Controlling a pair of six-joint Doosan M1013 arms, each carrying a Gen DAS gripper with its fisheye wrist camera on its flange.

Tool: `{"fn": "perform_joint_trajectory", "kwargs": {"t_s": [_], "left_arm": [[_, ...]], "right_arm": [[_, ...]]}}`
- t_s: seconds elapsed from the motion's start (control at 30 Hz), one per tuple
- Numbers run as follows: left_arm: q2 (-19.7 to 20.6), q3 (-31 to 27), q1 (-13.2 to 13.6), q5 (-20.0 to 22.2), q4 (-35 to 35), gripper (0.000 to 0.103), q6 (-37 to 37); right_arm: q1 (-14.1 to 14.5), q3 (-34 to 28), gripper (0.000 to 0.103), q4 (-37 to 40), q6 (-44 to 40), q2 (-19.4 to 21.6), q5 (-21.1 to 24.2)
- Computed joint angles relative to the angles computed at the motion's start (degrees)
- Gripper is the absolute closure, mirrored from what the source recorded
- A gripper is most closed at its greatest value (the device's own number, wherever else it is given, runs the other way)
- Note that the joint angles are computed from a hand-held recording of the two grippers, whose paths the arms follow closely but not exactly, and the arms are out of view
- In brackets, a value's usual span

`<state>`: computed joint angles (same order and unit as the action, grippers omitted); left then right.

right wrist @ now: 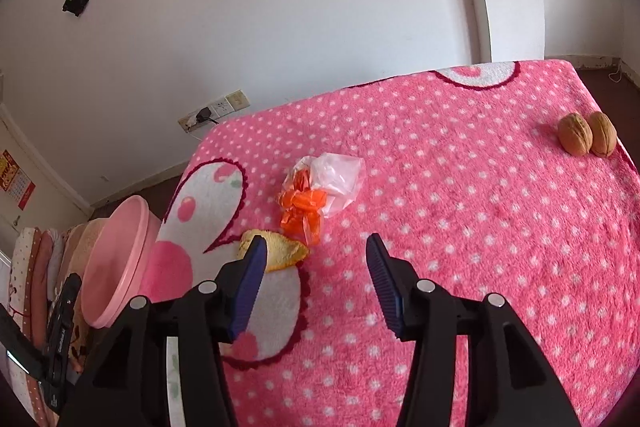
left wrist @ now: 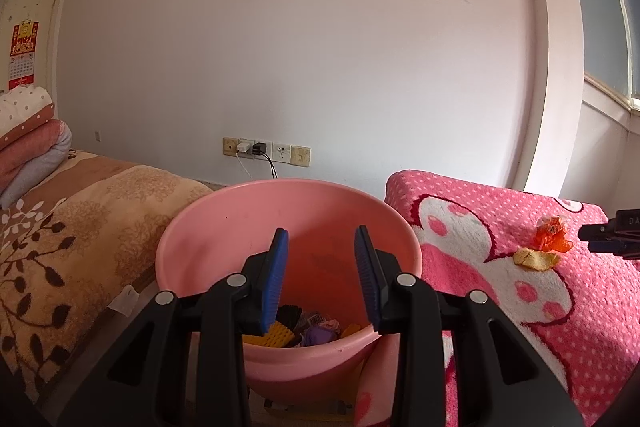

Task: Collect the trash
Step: 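Grasp the orange peel with the left tool while the right tool grasps the orange net bag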

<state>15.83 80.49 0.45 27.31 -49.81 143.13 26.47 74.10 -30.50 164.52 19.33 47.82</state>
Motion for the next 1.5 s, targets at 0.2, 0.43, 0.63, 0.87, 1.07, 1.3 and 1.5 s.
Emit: {"fn": "perform_joint_trajectory", "kwargs": {"t_s": [0.2, 0.43, 0.63, 0.87, 1.07, 1.3, 1.5], "left_arm": [[-1.2, -0.7, -0.2, 5.4, 1.1, 0.069, 2.7], [-1.2, -3.7, -1.2, 15.1, 0.4, 0.068, 4.2], [0.5, -6.9, -3.1, 22.8, 2.6, 0.069, -0.1], [4.1, -12.0, -6.2, 32.7, 7.5, 0.069, -8.6], [8.2, -16.3, -8.7, 39.4, 11.0, 0.069, -19.3], [11.2, -19.5, -11.7, 39.7, 19.7, 0.069, -31.0], [10.3, -17.8, -13.7, 34.3, 23.2, 0.069, -32.1]], "right_arm": [[-1.4, -2.9, 0.046, 1.5, -1.0, 2.4, 0.7], [-2.5, -2.2, 0.056, 4.8, -2.0, 2.9, -2.6], [-1.3, 0.7, 0.074, -0.1, -0.7, 0.2, -5.3], [1.6, 6.2, 0.074, -11.2, 11.0, -4.6, -2.2], [3.5, 10.0, 0.074, -17.9, 17.4, -6.9, 3.0], [2.6, 15.1, 0.074, -21.2, 25.4, -9.8, -5.0], [1.2, 17.4, 0.074, -19.6, 29.1, -11.1, -9.4]]}}
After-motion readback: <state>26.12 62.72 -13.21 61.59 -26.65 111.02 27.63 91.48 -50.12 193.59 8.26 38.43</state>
